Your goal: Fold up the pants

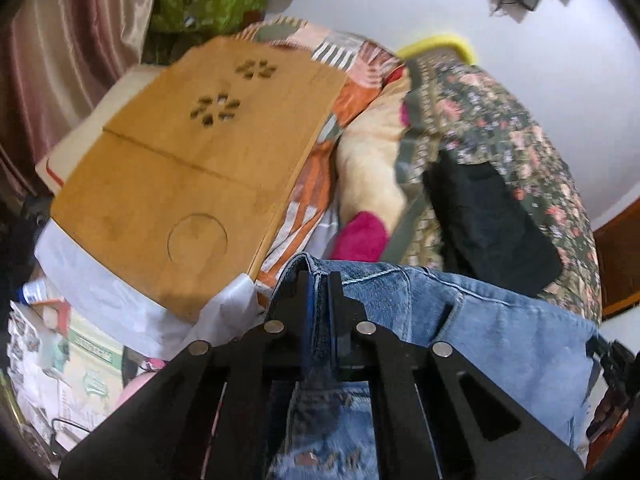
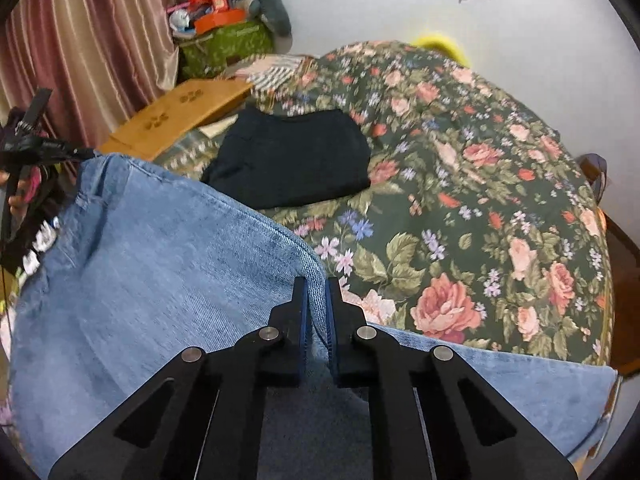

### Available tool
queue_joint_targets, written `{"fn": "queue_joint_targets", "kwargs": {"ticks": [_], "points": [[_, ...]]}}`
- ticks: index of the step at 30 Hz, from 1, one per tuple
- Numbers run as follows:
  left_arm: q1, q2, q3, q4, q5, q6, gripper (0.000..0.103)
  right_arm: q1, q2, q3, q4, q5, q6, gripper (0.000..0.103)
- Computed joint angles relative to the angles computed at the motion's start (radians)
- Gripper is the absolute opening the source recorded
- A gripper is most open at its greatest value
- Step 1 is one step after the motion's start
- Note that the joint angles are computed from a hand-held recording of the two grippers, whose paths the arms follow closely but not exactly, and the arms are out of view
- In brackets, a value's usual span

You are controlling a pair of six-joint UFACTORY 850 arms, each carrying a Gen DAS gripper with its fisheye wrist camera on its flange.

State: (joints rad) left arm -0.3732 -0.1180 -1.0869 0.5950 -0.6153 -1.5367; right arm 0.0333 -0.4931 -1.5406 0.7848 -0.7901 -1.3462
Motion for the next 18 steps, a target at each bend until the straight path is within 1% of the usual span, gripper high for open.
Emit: {"fn": "queue_joint_targets", "kwargs": {"ticks": [5, 10, 14, 18], "points": [[-0.068, 0.055, -0.008, 0.057, -0.055, -0.035, 0.004, -0.014, 0.066, 0.047, 0.046, -0.004, -0.038, 0.007], [-0.149, 0.103, -0.006, 0.111, -0.125, -0.08, 0.004, -0.036, 0.158, 0.127, 0.073, -0.008, -0.089, 0.007], [-0.214, 0.15, 0.019, 0.141, -0.175, -0.142, 0.003, -0.06, 0.229, 0.194, 0.089, -0.021, -0.118, 0.006], [-0.292, 0.203, 0.061, 0.165, -0.25, -0.211, 0.003, -0.088, 0.303, 0.267, 0.102, -0.039, -0.143, 0.006]]}}
